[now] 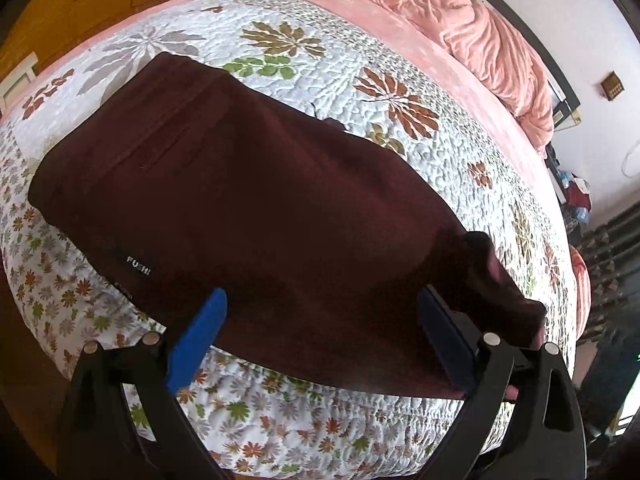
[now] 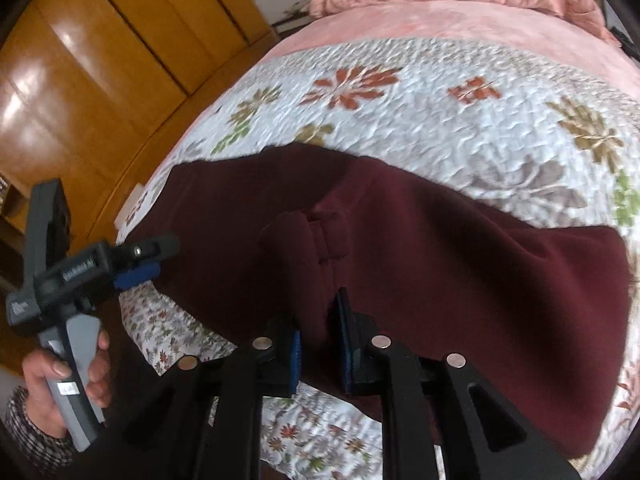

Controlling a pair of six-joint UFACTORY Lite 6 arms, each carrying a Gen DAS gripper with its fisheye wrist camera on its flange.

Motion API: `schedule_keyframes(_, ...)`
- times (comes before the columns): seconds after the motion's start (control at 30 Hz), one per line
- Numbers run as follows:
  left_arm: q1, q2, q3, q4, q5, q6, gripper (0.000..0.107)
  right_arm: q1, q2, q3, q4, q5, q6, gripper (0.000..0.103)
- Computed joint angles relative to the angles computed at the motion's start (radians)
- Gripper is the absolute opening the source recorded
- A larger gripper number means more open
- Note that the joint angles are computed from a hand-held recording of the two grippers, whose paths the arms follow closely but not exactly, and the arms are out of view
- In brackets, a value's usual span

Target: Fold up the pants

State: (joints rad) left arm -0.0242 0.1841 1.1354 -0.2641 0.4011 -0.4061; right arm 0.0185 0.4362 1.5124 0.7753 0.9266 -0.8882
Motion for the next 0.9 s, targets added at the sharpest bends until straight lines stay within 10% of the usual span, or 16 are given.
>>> schedule_keyframes(0.13, -0.001, 0.01, 0.004, -0.021, 0.007, 0.012, 0.095, 0.054, 0.036, -0.022, -0.055, -0.036, 0.023, 0.036)
schedule_keyframes(0.3, -0.032, 0.03, 0.034, -0.006, 0.022, 0.006, 0.095, -0.052, 0.018, -0.024, 0.062, 0.168, -0.071, 0.074)
schedule_keyframes(0.53, -0.173, 0.18, 0.262, -0.018, 0.067, 0.059, 0.095, -0.416, 0.082, 0.21, 0.064, 0.35, 0.034, 0.081)
schedule_keyframes(0.73, -0.322, 0.455, 0.608, 0.298, 0.189, -0.17, 0.095, -0.577, 0.433, 0.543, -0.032, 0.516, 0.204, 0.084)
schedule_keyframes(0.9, -0.354, 0.595, 0.707, 0.333, 0.305, -0.211, 0.095, -0.58, 0.536, 0.502, 0.006, 0.548, 0.198, 0.076)
